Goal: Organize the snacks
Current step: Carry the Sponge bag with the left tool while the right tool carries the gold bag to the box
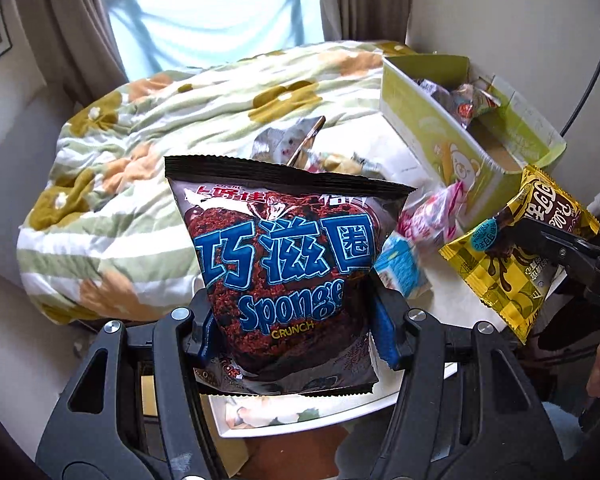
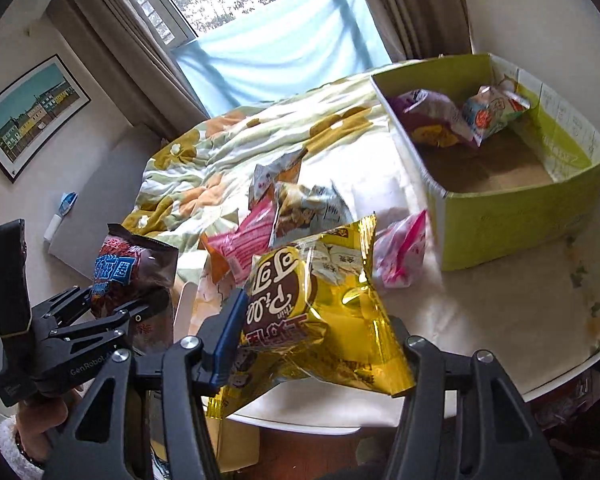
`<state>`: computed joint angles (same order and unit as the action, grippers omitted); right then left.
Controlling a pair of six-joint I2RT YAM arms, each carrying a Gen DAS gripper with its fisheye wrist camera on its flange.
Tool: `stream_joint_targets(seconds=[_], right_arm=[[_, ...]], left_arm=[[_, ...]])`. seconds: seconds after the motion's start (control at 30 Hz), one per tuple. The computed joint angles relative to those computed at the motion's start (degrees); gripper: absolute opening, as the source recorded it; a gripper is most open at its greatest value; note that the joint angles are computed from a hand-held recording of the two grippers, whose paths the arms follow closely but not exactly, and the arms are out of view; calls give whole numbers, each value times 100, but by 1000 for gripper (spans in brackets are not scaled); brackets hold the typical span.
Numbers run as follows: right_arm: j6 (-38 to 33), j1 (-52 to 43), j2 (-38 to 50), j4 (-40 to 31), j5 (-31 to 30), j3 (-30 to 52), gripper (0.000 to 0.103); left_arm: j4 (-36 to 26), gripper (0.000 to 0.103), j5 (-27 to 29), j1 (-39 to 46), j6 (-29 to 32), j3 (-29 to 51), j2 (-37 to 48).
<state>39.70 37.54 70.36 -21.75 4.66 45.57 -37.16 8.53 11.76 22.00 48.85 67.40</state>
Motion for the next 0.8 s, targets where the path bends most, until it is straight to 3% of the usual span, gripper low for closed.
stream_joint_targets(seconds=[0.2,0.43,0.63,0.8], right_arm=[[-1869,-1823,-241,-848,-1034,694,52],[-4046,-4108,899,-1657,-2572,2020,52],[-5369,-5233,2142,-2294,-3108,3220,52],[-5987,-5747,2857,-2641,-3281,3843,52]], left_arm=[[-63,56,-991,-1681,-1619,1084,497],[-333,56,-2043,-3423,-3077,3152,2418],[-935,56,-2177,-4142,-4000,5295,4431],[-1678,56,-2154,-4422,-4453,7087,6079]])
